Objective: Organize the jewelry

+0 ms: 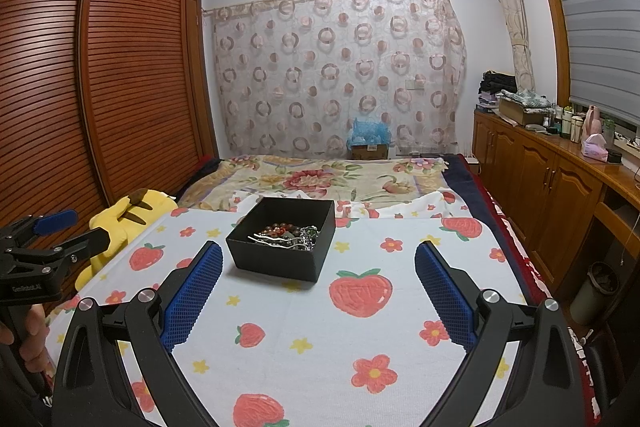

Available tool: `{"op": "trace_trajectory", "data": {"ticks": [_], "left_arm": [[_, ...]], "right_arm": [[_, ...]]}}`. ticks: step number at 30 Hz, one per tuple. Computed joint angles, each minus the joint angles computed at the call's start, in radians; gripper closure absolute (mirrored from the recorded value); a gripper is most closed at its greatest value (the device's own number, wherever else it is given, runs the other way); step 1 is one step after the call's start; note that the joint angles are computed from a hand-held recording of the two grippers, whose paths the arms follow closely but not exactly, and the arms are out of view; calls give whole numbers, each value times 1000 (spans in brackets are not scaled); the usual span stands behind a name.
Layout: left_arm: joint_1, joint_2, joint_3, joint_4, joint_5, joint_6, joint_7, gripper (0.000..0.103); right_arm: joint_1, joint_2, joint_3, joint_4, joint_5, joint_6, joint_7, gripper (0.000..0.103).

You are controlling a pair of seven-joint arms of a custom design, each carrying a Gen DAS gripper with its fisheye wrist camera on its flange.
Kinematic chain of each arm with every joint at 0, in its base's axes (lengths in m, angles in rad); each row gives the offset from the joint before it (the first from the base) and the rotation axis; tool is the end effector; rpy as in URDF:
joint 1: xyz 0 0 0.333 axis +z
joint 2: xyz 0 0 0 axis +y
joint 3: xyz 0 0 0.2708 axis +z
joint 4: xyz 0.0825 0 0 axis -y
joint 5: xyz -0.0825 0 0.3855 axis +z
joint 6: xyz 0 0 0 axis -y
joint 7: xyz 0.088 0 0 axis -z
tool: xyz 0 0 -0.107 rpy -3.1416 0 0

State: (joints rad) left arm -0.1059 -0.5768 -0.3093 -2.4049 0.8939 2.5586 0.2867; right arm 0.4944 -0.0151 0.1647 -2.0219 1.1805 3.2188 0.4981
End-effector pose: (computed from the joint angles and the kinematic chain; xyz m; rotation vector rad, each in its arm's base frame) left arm 0.4083 -0.2079 0.5455 -1.7167 1.3315 -0.7748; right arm 0.5037 0.2784 0.5080 -1.7454 1.0272 -0.5908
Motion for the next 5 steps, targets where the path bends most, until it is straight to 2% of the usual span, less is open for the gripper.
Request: {"op": "trace_trajectory", "data": {"ticks": [5], "left_arm": [[2, -1, -1, -2, 4, 3, -3, 8]], "right_arm": [[0, 0, 0, 0, 4, -1, -3, 5]]}}
